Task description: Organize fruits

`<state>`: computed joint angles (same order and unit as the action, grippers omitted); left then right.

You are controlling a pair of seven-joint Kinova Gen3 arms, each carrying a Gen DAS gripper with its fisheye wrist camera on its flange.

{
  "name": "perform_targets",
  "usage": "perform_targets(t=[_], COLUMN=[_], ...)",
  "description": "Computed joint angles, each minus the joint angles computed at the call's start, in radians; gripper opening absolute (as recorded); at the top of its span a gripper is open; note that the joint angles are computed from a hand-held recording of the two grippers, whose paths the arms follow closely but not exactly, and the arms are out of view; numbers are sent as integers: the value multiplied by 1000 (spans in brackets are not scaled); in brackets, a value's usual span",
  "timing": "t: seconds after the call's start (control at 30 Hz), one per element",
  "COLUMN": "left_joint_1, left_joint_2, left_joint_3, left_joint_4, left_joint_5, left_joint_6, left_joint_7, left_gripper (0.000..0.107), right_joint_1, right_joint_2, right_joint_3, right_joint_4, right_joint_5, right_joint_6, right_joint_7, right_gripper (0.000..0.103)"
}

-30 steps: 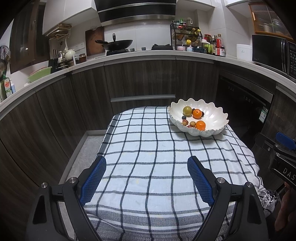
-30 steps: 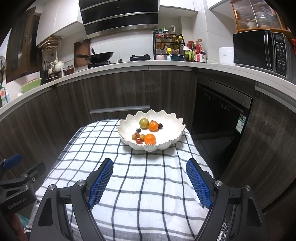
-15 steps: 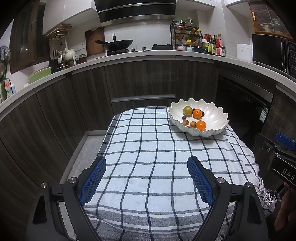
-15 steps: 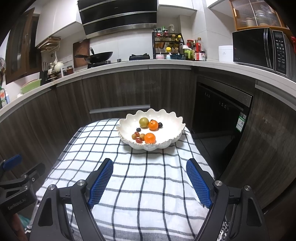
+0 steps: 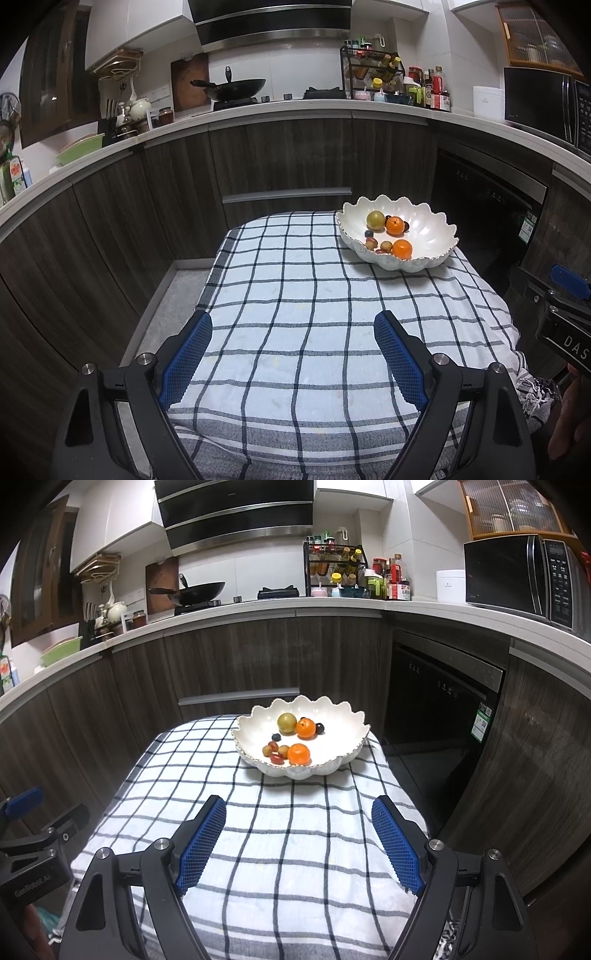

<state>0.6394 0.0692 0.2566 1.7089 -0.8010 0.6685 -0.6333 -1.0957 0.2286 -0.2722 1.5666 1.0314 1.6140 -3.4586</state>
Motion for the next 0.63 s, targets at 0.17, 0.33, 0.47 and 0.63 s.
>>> perform_targets(t=[0.17,0.33,0.47,0.63], left_joint_1=[3,7,11,18], left_joint_2=[7,5,5,5], left_joint_3=[-1,-5,-3,0], left_joint_4=[-6,-1,3,4], left_joint_5=[9,-3,-18,-46], left_joint_6=[5,-1,-2,5], left_joint_7=[-9,4,20,42], left_gripper=[90,90,90,90], right_joint_1=[0,2,3,4], right_joint_2=[2,3,2,1], right_joint_3=[1,3,3,3], right_joint_4=[0,1,3,5], right_joint_5=[-2,-4,-4,-5], right_joint_6=[1,-4,-8,-8], right_joint_7=[-2,-5,-5,-8], right_gripper=[82,82,82,82])
